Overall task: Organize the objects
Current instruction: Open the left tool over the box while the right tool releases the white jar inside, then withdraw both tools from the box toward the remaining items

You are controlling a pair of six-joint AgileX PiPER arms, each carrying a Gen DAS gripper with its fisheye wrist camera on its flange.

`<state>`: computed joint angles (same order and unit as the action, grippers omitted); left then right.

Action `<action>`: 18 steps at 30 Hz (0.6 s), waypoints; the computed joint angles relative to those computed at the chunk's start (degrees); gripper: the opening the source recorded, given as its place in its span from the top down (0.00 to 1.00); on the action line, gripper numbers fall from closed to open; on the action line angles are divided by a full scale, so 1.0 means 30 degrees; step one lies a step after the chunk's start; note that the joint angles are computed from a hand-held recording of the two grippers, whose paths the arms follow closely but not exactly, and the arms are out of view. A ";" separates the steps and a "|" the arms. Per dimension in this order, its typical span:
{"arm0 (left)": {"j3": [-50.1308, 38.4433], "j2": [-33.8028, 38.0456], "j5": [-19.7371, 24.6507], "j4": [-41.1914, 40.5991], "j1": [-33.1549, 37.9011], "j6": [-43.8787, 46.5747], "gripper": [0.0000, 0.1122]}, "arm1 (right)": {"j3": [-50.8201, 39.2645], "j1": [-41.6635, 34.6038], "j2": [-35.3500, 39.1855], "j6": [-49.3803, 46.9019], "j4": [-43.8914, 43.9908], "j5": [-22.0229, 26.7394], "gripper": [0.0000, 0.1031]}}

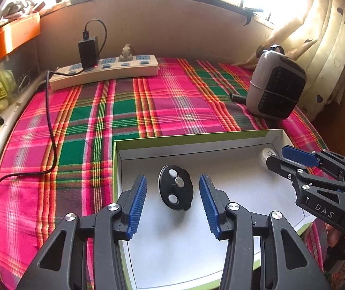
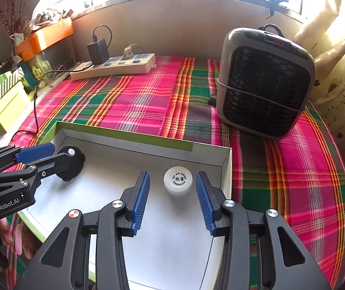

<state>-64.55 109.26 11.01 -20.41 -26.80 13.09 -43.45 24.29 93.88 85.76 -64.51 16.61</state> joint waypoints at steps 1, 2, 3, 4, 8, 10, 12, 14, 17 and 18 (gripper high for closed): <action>0.0229 -0.0197 -0.0107 0.0063 -0.0006 -0.0052 0.61 | 0.0181 0.0112 -0.0218 0.0291 -0.0188 0.0086 0.60; 0.0512 -0.0436 -0.0255 0.0171 -0.0032 -0.0182 0.61 | 0.0361 0.0192 -0.0395 0.0609 -0.0419 0.0117 0.60; 0.0804 -0.0681 -0.0409 0.0148 -0.0059 -0.0207 0.61 | 0.0583 0.0304 -0.0650 0.0892 -0.0572 0.0149 0.60; 0.1037 -0.0893 -0.0482 0.0041 -0.0079 -0.0117 0.61 | 0.0781 0.0369 -0.0880 0.0999 -0.0610 0.0174 0.60; 0.2086 -0.1771 -0.0920 -0.0203 -0.0160 0.0020 0.60 | 0.1533 0.0899 -0.1779 0.2198 -0.1493 0.0544 0.60; 0.2488 -0.2129 -0.1044 0.0537 -0.0242 -0.0755 0.60 | 0.1867 0.1199 -0.2210 0.2675 -0.1741 0.0759 0.60; 0.2987 -0.2569 -0.1157 0.0206 -0.0281 -0.0516 0.60 | 0.2178 0.1498 -0.2661 0.2923 -0.1816 0.0959 0.60; 0.3638 -0.3093 -0.1393 -0.1123 -0.0264 0.0784 0.60 | 0.2549 0.1933 -0.3161 0.3312 -0.1991 0.1242 0.60; 0.4800 -0.4014 -0.1984 0.0818 -0.0338 -0.1338 0.60 | 0.3242 0.2750 -0.3974 0.4210 -0.2418 0.1848 0.60; 0.5129 -0.4266 -0.2125 0.0641 -0.0341 -0.1227 0.60 | 0.3545 0.3111 -0.4355 0.4522 -0.2529 0.2057 0.60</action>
